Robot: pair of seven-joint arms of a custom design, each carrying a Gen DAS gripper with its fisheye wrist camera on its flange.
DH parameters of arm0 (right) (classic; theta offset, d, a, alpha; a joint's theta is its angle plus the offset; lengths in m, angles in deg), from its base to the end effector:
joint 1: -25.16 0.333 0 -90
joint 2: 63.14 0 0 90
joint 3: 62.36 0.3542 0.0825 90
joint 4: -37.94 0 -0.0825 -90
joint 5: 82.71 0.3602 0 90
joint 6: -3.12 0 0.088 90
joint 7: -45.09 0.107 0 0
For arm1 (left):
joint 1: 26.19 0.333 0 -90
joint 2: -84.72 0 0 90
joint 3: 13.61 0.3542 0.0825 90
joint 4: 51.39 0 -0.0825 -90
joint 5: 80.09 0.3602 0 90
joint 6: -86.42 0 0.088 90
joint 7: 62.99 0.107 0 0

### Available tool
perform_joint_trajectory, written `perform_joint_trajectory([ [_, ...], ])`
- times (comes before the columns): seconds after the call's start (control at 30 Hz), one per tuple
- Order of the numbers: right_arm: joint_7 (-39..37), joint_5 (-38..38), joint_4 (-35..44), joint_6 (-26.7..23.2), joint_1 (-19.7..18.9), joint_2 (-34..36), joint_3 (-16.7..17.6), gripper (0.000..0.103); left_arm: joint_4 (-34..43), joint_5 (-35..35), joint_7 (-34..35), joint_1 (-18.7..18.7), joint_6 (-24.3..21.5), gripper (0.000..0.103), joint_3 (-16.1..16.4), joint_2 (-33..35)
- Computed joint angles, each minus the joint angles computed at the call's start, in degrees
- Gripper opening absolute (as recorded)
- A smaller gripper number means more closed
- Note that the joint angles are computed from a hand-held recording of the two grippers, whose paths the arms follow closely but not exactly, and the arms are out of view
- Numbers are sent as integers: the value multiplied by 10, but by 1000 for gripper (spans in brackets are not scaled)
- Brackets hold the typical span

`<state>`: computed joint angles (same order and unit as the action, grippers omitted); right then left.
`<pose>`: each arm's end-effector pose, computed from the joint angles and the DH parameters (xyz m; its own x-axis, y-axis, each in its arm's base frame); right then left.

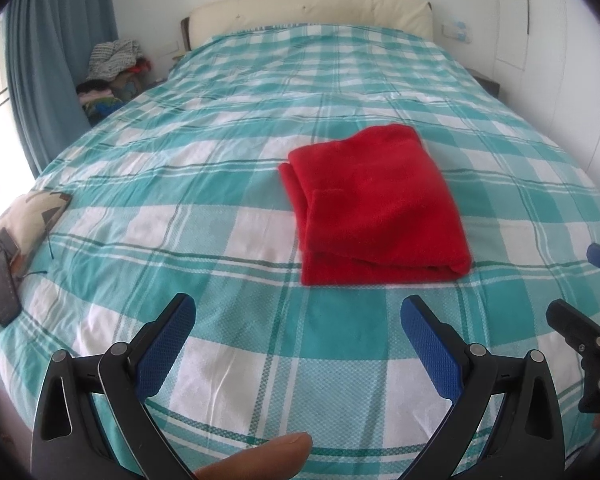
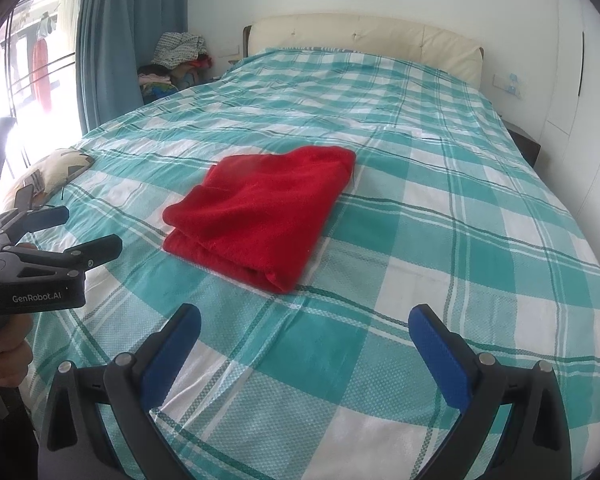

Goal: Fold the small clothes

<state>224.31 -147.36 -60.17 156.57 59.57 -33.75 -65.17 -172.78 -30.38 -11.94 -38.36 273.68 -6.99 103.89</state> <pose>0.5759 0.3934 0.3753 -0.0611 -0.9981 -0.0027 -0.6848 0.0439 -0.7274 0.5861 -0.1399 0.3810 -0.2965 -0.9501 -0.0967 -0.6666 0.2784 -0.6915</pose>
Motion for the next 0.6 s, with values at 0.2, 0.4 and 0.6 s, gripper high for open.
perform_joint_trajectory([
  [0.2,-3,3,-1,5,-2,0,0,102,2,0,-4,7,-11,103,-9,-1],
  [0.4,-17,23,1,0,-6,2,4,102,7,26,-39,-28,-11,103,30,0],
  [0.6,-18,27,-4,13,-7,0,2,102,12,49,-72,-32,-21,103,36,0],
])
